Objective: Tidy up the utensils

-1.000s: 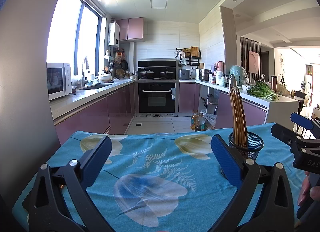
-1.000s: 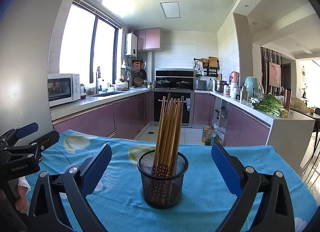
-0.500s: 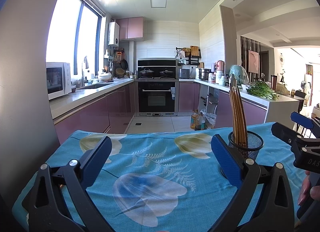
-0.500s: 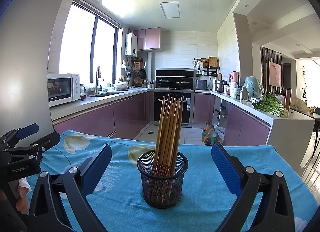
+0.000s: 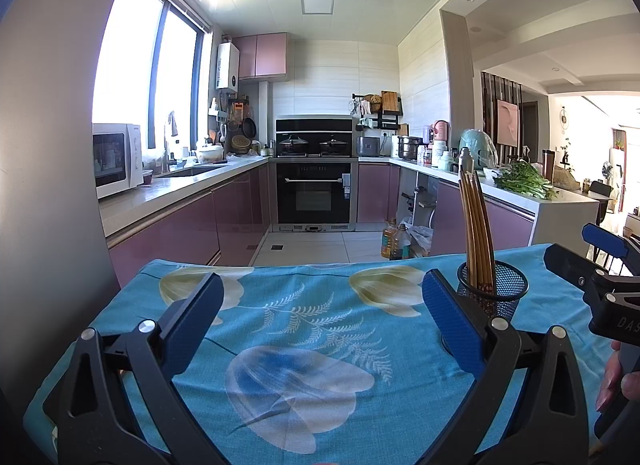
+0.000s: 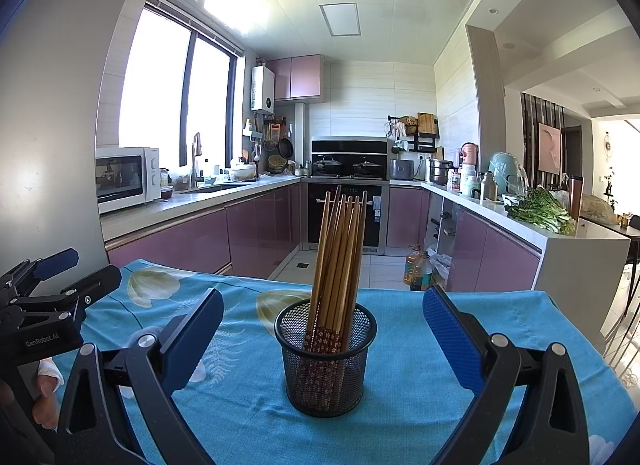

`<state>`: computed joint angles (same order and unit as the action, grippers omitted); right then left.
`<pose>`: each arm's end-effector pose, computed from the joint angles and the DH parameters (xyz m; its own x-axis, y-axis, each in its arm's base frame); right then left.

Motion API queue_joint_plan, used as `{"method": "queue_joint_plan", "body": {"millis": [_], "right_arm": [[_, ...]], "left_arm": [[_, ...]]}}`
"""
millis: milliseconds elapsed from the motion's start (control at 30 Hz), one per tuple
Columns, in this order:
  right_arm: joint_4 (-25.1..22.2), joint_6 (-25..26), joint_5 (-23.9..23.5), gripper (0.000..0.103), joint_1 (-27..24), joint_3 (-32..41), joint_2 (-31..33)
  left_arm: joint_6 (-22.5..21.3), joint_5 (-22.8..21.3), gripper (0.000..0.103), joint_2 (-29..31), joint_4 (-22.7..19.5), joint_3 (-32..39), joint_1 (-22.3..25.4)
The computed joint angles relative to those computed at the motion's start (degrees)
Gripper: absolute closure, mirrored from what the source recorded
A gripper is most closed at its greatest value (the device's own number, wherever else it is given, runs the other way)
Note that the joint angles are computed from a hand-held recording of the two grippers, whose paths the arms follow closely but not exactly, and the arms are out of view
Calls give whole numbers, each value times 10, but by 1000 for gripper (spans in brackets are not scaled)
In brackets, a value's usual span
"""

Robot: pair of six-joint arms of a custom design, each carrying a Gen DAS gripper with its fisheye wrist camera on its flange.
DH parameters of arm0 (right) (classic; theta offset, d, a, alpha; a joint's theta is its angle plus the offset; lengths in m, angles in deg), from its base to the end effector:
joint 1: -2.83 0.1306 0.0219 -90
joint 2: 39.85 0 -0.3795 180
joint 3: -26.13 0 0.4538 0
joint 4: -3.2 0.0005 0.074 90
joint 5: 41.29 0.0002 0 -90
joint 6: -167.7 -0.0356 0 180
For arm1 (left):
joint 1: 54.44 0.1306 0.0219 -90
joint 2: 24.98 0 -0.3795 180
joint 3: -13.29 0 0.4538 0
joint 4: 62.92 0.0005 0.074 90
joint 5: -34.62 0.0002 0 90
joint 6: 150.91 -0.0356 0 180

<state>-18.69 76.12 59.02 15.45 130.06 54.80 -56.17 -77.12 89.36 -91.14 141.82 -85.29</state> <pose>0.5937 0.1259 0.5580 -0.2142 -0.0202 -0.9766 -0.0386 0.9992 -0.0121 0.6264 -0.3594 0.5615 -0.2213 0.0428 -0.9743 0.1500 0.9886 0.0093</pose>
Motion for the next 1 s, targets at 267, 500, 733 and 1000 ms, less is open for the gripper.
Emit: {"method": "queue_joint_plan", "body": {"millis": [267, 500, 733, 1000], "right_arm": [[0, -1, -1, 7, -1, 0, 1], [0, -1, -1, 7, -1, -1, 1], [1, -2, 0, 7, -1, -2, 0], [1, -4, -1, 7, -1, -4, 0]], "left_arm": [[-1, 0, 5, -1, 1, -2, 0], [-1, 0, 5, -1, 0, 0, 0], [-1, 0, 5, 2, -3, 5, 0], [-1, 0, 5, 0, 0, -2, -1]]}}
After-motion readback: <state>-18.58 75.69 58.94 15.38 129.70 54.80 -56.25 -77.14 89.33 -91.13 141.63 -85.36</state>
